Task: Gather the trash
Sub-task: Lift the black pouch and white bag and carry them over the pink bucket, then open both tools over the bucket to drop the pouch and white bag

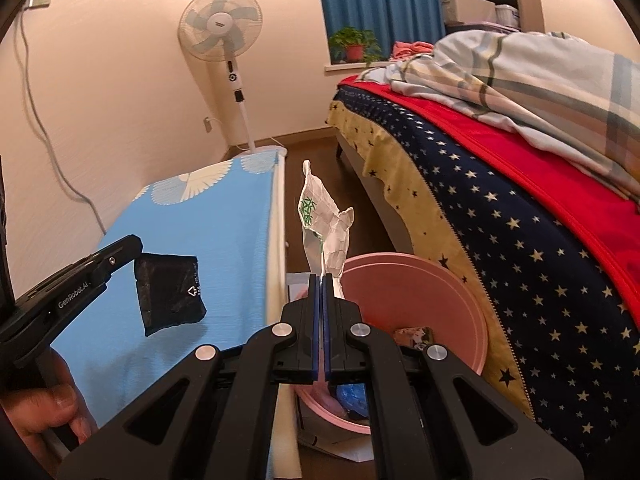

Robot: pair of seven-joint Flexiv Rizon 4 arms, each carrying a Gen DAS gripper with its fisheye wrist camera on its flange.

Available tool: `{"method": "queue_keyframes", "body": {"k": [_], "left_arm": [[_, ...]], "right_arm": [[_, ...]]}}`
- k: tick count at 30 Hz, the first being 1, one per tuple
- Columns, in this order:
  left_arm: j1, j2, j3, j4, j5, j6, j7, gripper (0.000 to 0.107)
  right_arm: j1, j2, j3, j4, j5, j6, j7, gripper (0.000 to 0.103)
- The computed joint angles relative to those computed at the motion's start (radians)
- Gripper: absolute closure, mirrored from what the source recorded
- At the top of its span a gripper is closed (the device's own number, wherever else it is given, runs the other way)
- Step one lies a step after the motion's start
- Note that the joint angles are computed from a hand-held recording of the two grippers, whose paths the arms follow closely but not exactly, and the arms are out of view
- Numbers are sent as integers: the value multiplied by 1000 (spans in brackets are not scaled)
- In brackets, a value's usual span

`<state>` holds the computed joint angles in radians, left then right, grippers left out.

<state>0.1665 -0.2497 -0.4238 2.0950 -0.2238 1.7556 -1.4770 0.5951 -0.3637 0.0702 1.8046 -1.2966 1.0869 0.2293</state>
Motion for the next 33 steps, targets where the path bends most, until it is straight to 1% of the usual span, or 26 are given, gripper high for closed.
{"method": "queue_keyframes", "body": {"k": [2,5,8,9,11,13,17,20,25,30,33], "left_arm": [[-11,-14,-8,-17,7,0,6,107],[14,-37,-65,-36,19,4,19,107],[11,-65,-94,-63,34,1,27,107],[24,-79,-121,-69,41,4,32,107],[33,-103,-152,-86,56,3,37,107],[26,-130,-163,-107,68,-5,45,107],[-8,-174,-153,-146,68,-28,57,107],[-37,-209,-137,-175,53,-59,73,107],[-106,-252,-76,-222,3,-129,111,107],[-188,-289,8,-276,-54,-220,148,107],[-224,-302,41,-293,-84,-248,171,107]], "right_arm": [[-4,5,0,11,7,-7,11,102],[-10,8,1,23,19,-19,24,102],[-15,11,1,35,25,-31,38,102],[-16,11,1,39,28,-36,43,102],[-19,11,1,46,30,-46,51,102],[-20,11,1,53,28,-59,60,102],[-28,8,1,71,38,-81,87,102],[-39,1,0,85,46,-74,113,102],[-52,-26,-6,92,69,-39,135,102],[-47,-63,-16,90,105,-9,128,102],[-38,-79,-26,89,126,-5,121,102]]}}
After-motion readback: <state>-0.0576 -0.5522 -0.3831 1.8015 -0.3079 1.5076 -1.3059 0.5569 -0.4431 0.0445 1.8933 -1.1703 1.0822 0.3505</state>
